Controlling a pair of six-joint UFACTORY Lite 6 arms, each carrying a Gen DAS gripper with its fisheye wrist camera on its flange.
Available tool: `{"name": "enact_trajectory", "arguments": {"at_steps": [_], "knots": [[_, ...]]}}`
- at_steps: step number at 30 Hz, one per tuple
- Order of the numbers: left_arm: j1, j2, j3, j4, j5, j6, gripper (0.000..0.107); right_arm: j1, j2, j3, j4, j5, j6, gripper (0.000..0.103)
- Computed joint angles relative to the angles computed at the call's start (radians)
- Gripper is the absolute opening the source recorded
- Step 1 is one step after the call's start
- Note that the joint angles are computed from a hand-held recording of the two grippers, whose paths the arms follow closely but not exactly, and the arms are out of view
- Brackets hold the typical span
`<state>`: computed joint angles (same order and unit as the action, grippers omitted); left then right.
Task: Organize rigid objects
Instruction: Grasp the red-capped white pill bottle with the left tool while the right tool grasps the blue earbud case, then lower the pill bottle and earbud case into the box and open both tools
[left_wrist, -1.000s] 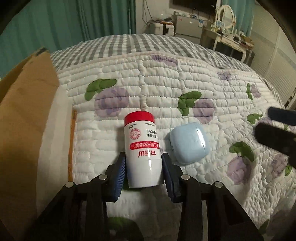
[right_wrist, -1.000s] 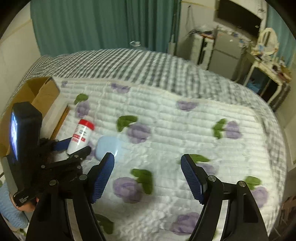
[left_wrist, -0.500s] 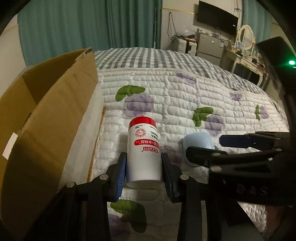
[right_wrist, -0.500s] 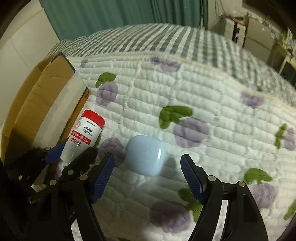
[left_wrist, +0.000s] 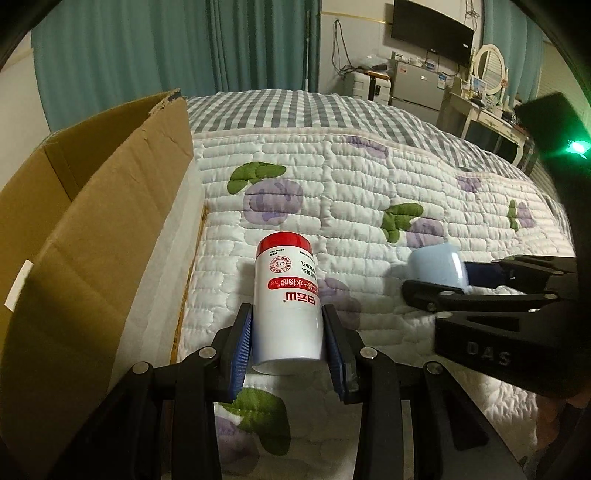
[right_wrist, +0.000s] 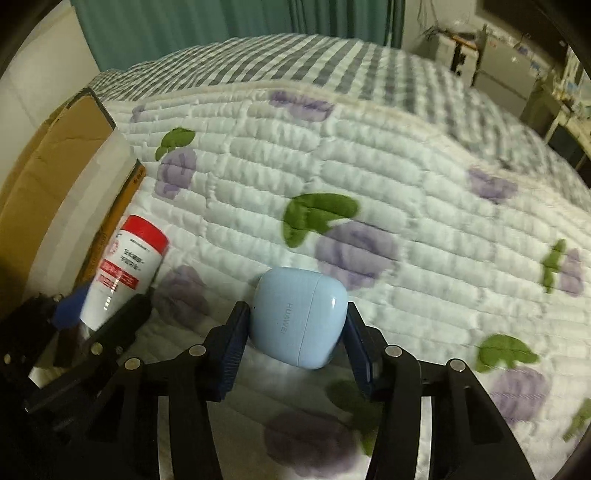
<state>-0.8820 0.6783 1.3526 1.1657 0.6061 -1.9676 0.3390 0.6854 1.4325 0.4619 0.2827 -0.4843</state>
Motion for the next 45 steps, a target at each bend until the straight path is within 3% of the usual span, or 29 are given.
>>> {"name": "enact_trajectory", "arguments": {"at_steps": [8, 12, 14, 18, 25, 31, 36, 39, 45], "knots": [[-0.059, -0.099, -0.010, -0.020, 0.030, 0.045, 0.037, -0.063, -0.300, -0.284, -0.056, -0.080, 0.053, 0.050], [-0.104, -0.194, -0.024, -0.044, 0.064, 0.080, 0.037, -0.067, -0.491, -0.385, -0.244, -0.066, 0.266, 0.050], [-0.129, -0.252, -0.057, -0.039, 0.087, 0.073, 0.037, -0.070, -0.558, -0.398, -0.284, -0.031, 0.323, 0.050], [-0.172, -0.418, -0.129, -0.041, 0.145, 0.094, 0.037, -0.020, -0.732, -0.420, -0.550, 0.070, 0.609, 0.050], [-0.185, -0.721, -0.228, -0.078, 0.237, 0.248, 0.037, 0.218, -0.895, -0.265, -0.871, 0.358, 0.980, 0.050], [-0.142, -0.932, -0.285, -0.107, 0.293, 0.429, 0.037, 0.499, -0.810, 0.001, -1.056, 0.553, 1.190, 0.050], [-0.077, -1.119, -0.372, -0.121, 0.295, 0.543, 0.037, 0.652, -0.660, 0.212, -1.118, 0.630, 1.266, 0.050], [0.025, -1.194, -0.431, -0.155, 0.233, 0.623, 0.037, 0.706, -0.551, 0.333, -1.122, 0.641, 1.274, 0.050], [0.295, -1.269, -0.586, -0.255, 0.008, 0.774, 0.037, 0.721, -0.297, 0.573, -1.062, 0.606, 1.237, 0.050]]}}
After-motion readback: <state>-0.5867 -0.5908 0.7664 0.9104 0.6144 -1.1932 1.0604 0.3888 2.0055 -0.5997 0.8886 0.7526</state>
